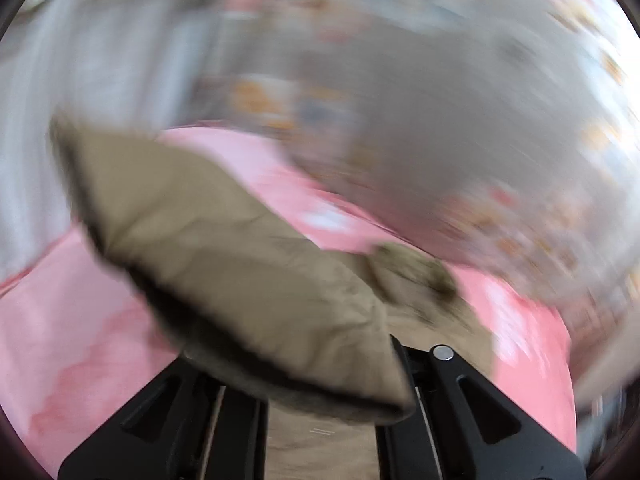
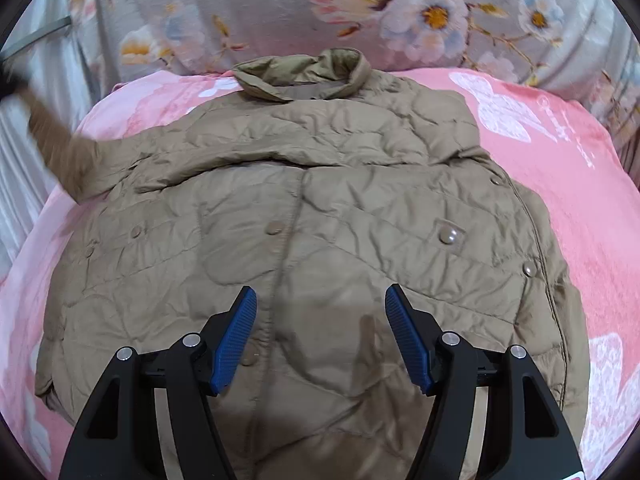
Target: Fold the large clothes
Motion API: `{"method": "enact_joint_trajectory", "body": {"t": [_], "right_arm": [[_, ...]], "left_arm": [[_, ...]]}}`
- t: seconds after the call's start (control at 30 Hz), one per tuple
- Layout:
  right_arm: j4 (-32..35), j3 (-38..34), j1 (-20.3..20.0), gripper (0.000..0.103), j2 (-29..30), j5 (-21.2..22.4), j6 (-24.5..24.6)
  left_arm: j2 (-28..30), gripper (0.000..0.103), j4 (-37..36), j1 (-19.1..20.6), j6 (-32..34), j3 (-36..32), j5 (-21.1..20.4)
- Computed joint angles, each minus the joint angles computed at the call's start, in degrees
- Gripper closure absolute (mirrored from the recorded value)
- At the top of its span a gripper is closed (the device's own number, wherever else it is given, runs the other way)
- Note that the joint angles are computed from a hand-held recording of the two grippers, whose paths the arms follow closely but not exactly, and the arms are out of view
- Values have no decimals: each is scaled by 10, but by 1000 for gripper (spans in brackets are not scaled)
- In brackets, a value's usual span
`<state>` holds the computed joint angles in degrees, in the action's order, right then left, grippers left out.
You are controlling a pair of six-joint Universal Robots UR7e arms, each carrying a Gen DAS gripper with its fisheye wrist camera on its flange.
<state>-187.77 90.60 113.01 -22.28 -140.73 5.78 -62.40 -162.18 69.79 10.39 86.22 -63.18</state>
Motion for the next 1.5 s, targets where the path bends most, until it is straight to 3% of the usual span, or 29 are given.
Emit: {"method": "enact_joint_trajectory", "body": {"t": [0.07,0.1,0.13,0.27,0.33,0.53,0.63,0.8,0.87,0.93,1.0,1.03,1.23,1.37,1.5], "right_arm": [[-4,9,-2,38,-7,-5,4],[-7,13,-3,38,-10,-8,4],[-11,19,-4,38,-14,-14,5],[-20,44,-14,38,-35,-14,10],[-21,46,-21,38,-43,-1,7],[-13,-1,-53,38,-48,74,5],[28,-38,-68,38,-42,90,25],[74,-78,-88,37,-30,125,71],[78,-93,-86,41,-20,115,59],[89,-107,-85,77,-15,123,41],[108,-123,-82,96,-13,124,29],[108,-130,-79,101,-13,125,19],[36,-184,-51,101,-23,103,-82],[23,-231,-45,101,-21,86,-137],[43,-258,-50,101,-15,71,-161]], "left_arm": [[19,49,26,-19,20,19,-32],[23,15,28,-22,21,29,-39],[28,10,17,-25,19,48,-46],[29,9,-3,-6,-15,99,-90],[25,9,5,17,-61,104,-88],[31,10,24,83,-150,62,-23],[38,10,26,100,-155,48,21],[48,12,40,117,-148,36,39],[51,12,22,110,-126,49,60],[59,12,10,102,-109,53,84],[56,12,12,102,-114,53,72],[53,12,22,105,-127,47,54],[61,12,86,117,-181,-25,-56],[111,12,169,132,-224,-131,-155],[172,12,225,138,-266,-220,-170]]}}
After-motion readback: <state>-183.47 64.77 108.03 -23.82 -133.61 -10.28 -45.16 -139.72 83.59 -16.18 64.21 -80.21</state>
